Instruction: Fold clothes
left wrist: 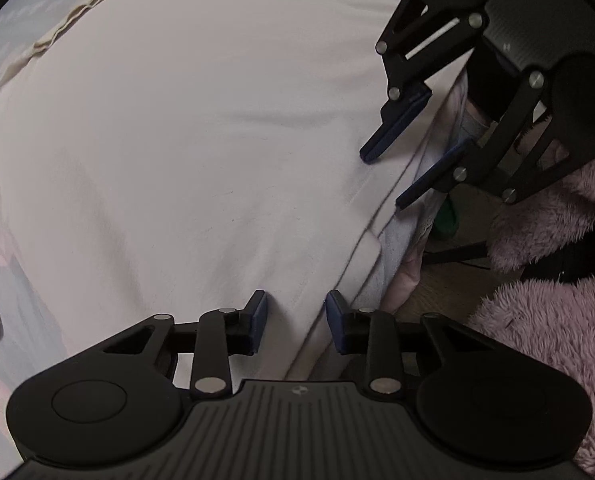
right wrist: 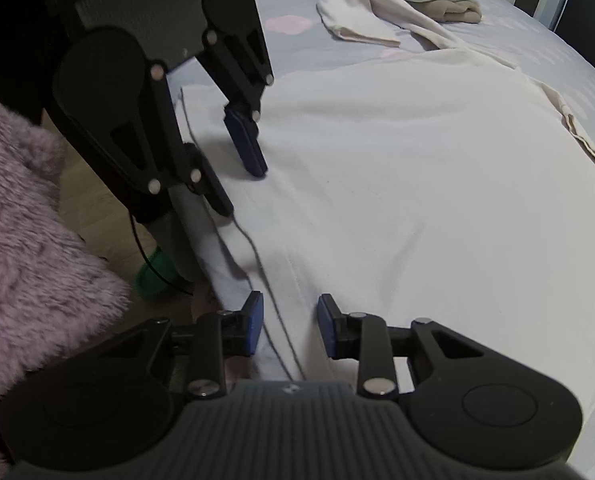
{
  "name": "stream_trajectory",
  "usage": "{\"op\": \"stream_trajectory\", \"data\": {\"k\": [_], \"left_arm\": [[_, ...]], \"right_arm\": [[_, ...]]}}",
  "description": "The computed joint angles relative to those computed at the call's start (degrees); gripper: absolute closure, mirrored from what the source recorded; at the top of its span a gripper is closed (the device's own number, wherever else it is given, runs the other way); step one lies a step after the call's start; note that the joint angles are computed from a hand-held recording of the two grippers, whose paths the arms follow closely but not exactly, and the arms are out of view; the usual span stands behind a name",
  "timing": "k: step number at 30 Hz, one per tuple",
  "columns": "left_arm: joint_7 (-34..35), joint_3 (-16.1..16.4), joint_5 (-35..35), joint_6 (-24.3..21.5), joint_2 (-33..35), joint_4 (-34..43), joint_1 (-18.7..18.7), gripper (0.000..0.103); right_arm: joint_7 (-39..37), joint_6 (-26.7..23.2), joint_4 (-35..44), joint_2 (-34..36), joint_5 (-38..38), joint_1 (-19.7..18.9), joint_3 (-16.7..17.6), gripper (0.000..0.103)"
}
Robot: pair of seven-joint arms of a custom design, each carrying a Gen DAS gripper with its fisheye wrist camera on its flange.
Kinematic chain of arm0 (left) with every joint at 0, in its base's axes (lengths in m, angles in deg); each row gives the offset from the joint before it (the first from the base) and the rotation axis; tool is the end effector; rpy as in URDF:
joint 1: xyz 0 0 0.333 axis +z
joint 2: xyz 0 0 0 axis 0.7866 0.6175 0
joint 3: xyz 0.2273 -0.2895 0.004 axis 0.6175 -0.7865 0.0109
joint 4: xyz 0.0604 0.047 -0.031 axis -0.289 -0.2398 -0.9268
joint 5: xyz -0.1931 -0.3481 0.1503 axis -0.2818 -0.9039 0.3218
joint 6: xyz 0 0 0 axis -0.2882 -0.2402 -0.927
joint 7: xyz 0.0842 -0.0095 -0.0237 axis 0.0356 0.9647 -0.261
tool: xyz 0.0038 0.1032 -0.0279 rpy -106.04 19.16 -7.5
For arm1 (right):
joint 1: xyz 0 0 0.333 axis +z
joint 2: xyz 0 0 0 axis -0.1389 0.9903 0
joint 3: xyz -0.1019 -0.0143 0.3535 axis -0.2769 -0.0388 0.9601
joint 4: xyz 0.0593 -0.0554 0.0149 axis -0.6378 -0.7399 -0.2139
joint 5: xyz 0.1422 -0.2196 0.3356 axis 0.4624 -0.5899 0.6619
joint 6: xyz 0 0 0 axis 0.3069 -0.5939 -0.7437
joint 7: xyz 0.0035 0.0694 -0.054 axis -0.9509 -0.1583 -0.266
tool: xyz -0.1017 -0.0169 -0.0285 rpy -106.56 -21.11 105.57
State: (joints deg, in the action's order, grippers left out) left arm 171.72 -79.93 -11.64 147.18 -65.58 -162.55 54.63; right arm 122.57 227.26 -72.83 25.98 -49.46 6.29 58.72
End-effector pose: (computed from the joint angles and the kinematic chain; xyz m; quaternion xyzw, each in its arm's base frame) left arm 0.6865 -0.1025 0.3417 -0.0355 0.9919 -0.1209 0.0151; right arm 0.5587 0.2155 0.3582 -0.8616 0.4407 -0.1282 0.2168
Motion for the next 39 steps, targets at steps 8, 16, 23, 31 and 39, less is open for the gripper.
{"op": "stream_trajectory", "data": {"k": [8, 16, 23, 31, 39], "left_arm": [[-1.7, -0.2, -3.3, -8.7, 0.3, 4.0, 1.5, 0.103], [0.5, 0.4, -2.5, -5.7, -1.3, 1.1, 1.0, 0.103], [6.9, -0.4, -5.3, 2.0, -3.4, -3.3, 1.8, 0.072], [10.9, -0.5, -5.5, 6.4, -4.6, -7.5, 1.3, 0.085], [11.4, -0.2, -7.6, -2.5, -4.3, -2.7, 2.5, 0.103]], "right_arm": [[-7.5, -1.5, -0.3, -1.3, 15.4, -4.8, 4.4, 0.097], [-5.6, -7.7, 0.8, -0.6, 11.9, -0.6, -0.8, 0.097], [-5.0, -7.8, 1.4, 0.0, 14.6, -1.7, -0.3, 0.097], [-8.4, -7.3, 0.9, -1.0, 21.2, -2.7, 0.1, 0.097], [-19.1, -8.4, 0.9, -3.0, 34.2, -3.0, 0.5, 0.097]]}}
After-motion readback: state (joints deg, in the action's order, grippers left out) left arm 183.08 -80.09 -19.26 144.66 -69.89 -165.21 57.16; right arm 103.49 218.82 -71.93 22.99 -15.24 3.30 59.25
